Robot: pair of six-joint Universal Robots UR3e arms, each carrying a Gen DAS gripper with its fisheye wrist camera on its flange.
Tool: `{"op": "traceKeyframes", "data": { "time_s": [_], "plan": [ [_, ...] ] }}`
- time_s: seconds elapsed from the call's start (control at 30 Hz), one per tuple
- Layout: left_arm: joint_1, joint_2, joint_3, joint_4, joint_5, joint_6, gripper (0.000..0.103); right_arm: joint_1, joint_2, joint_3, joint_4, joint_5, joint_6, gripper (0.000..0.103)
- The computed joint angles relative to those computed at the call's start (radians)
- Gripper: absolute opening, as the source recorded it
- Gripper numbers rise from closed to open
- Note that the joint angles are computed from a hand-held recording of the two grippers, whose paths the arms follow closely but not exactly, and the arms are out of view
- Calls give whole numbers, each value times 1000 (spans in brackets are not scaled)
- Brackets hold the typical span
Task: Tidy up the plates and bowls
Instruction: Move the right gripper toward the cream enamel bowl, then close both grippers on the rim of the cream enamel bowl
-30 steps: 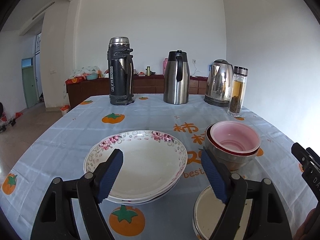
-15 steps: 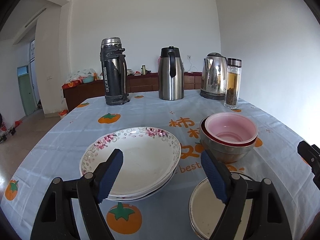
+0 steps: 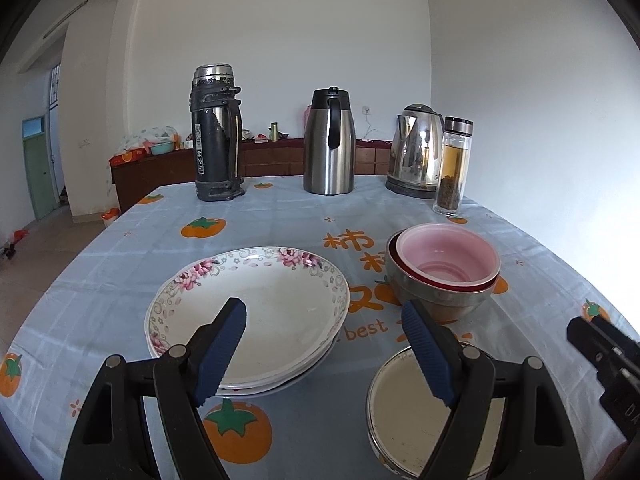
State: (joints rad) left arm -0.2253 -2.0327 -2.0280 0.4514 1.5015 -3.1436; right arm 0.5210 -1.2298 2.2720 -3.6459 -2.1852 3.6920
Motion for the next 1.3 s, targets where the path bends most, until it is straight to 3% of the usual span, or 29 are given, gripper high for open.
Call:
{"op": "traceKeyframes", "data": {
  "time_s": [0.2,0.33,0.4,0.57,0.73,1.2,1.3],
  "plan": [
    [56,35,-14,-91,-171,-5,82,-35,-6,2,-2,145,-48,55],
    [20,28,-3,-99,-131,26,82,-69,-11,-10,51,234,-49,55],
    [-9,18,9,-102,-87,49,75,-67,-7,-22,69,239,-53,55],
    [-28,8,36,-181,-74,93,43,-62,1,-54,115,254,-65,50],
    [-11,18,34,-229,-133,102,34,-72,8,-80,161,282,-66,47],
    [-39,-1,75,-307,-94,127,33,-94,10,-110,227,347,-82,34],
    [-33,-2,92,-359,-92,112,33,-97,12,-127,263,361,-93,25]
  ]
}}
